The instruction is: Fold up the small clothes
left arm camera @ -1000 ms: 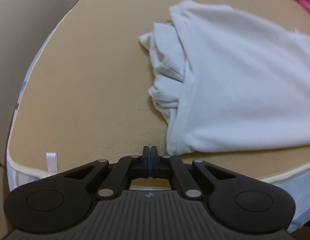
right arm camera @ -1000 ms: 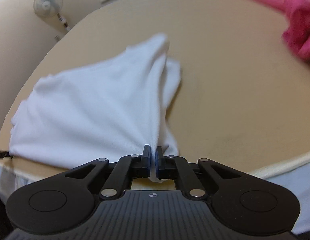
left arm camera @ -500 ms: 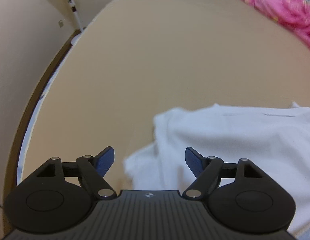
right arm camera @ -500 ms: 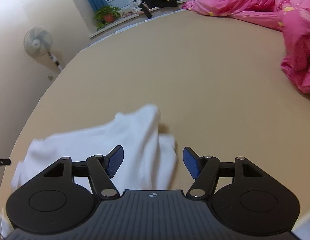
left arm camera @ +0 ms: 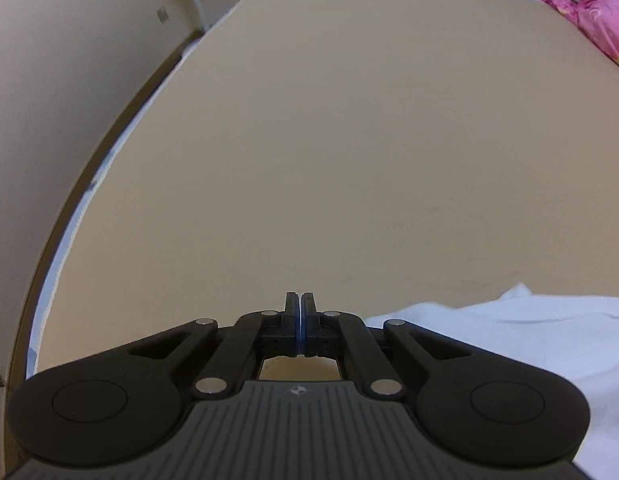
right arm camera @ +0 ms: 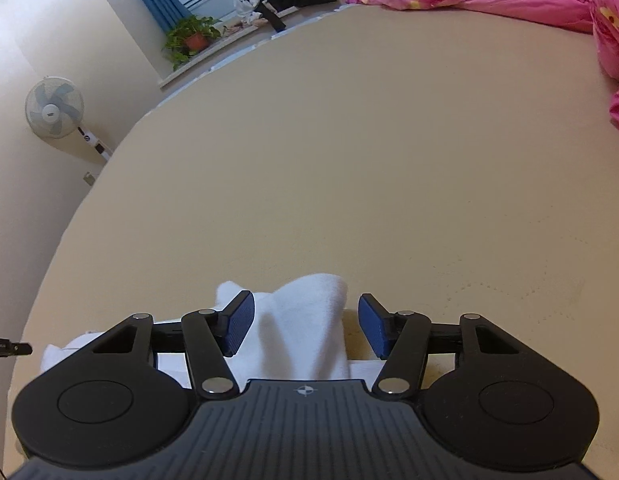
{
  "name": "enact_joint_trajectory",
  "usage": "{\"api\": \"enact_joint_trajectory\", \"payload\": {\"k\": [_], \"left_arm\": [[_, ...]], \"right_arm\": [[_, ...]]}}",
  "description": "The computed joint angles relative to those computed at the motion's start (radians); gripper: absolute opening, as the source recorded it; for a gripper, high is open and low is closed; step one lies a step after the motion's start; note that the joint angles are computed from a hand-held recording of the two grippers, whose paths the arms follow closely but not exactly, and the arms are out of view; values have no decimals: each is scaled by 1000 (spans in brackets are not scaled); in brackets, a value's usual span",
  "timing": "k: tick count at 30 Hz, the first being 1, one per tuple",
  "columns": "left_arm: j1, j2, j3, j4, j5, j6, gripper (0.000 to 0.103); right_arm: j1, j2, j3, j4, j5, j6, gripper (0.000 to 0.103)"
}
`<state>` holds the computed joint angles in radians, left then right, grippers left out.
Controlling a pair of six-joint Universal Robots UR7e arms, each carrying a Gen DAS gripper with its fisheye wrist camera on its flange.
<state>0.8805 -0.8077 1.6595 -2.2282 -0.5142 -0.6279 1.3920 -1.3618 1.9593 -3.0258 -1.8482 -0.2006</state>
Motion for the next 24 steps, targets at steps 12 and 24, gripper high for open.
{"api": "enact_joint_trajectory", "payload": {"k": [12, 24], "left_arm": [[-20, 56, 6, -185, -164, 322, 0], [-8, 43, 32, -173, -46, 131, 8]], "right_arm": [[-36, -83, 69, -25, 72, 61, 60], [-46, -71, 73, -65, 94, 59, 60]]}}
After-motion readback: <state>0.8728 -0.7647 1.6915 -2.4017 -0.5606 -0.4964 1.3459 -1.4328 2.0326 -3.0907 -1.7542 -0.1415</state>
